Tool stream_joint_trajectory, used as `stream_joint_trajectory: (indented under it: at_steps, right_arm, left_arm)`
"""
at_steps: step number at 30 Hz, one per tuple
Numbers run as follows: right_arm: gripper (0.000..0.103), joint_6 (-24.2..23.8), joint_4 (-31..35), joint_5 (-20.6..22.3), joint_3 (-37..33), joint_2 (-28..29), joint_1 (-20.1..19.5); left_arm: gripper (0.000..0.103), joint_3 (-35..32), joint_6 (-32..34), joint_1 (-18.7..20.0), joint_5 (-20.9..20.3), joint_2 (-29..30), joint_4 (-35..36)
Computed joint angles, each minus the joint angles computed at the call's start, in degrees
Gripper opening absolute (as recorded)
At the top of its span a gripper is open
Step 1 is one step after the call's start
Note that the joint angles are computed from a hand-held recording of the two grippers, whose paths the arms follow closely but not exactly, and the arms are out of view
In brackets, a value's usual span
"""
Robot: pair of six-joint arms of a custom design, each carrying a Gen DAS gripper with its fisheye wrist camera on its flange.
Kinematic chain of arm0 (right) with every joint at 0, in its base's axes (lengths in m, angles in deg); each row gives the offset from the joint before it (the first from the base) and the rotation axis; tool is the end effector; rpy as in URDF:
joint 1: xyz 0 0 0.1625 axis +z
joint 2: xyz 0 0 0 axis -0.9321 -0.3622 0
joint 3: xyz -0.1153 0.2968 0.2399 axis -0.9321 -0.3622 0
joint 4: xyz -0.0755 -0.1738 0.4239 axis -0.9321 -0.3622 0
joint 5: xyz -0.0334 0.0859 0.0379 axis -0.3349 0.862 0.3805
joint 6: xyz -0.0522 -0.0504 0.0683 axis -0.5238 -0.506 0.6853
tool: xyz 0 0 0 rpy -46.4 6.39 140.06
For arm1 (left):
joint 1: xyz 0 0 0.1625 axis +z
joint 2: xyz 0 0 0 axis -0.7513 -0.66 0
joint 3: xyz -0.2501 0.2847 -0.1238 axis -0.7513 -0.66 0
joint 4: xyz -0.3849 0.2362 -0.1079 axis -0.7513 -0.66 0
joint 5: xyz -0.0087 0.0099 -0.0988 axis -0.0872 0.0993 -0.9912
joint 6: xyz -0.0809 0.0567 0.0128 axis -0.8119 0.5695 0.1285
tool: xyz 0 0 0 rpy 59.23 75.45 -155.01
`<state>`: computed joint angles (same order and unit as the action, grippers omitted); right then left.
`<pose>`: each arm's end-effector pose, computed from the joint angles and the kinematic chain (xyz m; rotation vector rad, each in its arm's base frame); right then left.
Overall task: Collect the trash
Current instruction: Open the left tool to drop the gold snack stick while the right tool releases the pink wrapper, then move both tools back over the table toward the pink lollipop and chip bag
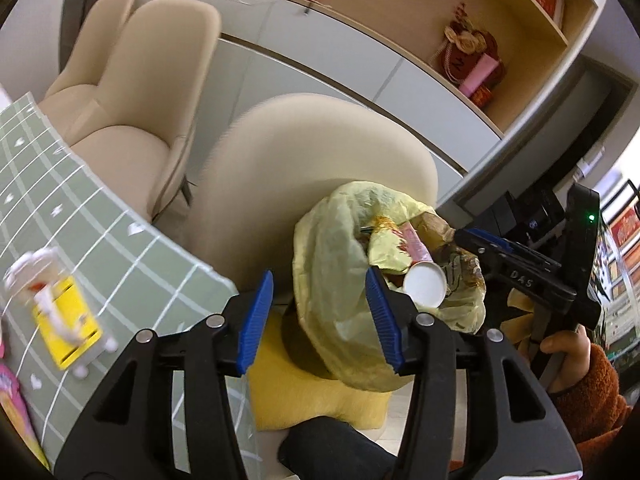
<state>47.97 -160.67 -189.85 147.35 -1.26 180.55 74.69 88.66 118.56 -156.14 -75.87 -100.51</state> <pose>0.3395 -0.7019 0.1436 0.0972 -2.2241 0.9095 -0.1242 -0.7774 0.3412 0.7958 2.8306 -0.5152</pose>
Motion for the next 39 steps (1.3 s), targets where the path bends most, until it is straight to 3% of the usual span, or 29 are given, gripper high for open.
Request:
stream_joint_trajectory:
  at_steps: [8,19,24,31,34,37,39]
  right_arm:
    - [0.05,-3.1,-3.5,2.1,-1.8,1.9,3.6]
    - [0.053,-5.6,-0.3,15.1,-11.2,11.5,7.9]
    - [0.059,-5.5,2.4,21.2,-14.7,15.4,8.8]
    - [0.065,-8.5,3.6,27.0,-19.9,20.7,10.0]
    - [0.065,-8.0,9.2,27.4,-23.1,22.6,10.3]
    - [0.065,-8.2,14.1,27.2,-26.4,24.6,10.8]
    - [0.065,-9.6,13.1,25.8,-26.2,24.8,11.1]
  left_arm:
    - [0.046,7.4,-2.4,2.3,3.0,-8.4,-6.6]
    - [0.048,15.0,-3.5,6.4,17.8,-21.7,-12.8]
    - [0.048,17.6,-3.6,7.2,21.2,-26.4,-13.6]
    - [0.048,19.2,-3.0,7.8,22.4,-29.6,-13.7]
    - [0.048,19.2,-3.0,8.4,21.7,-30.1,-13.6]
    - [0.048,19.0,-2.0,9.7,19.0,-29.9,-13.5]
    - [0.049,17.8,-1.7,11.0,16.2,-28.7,-12.5]
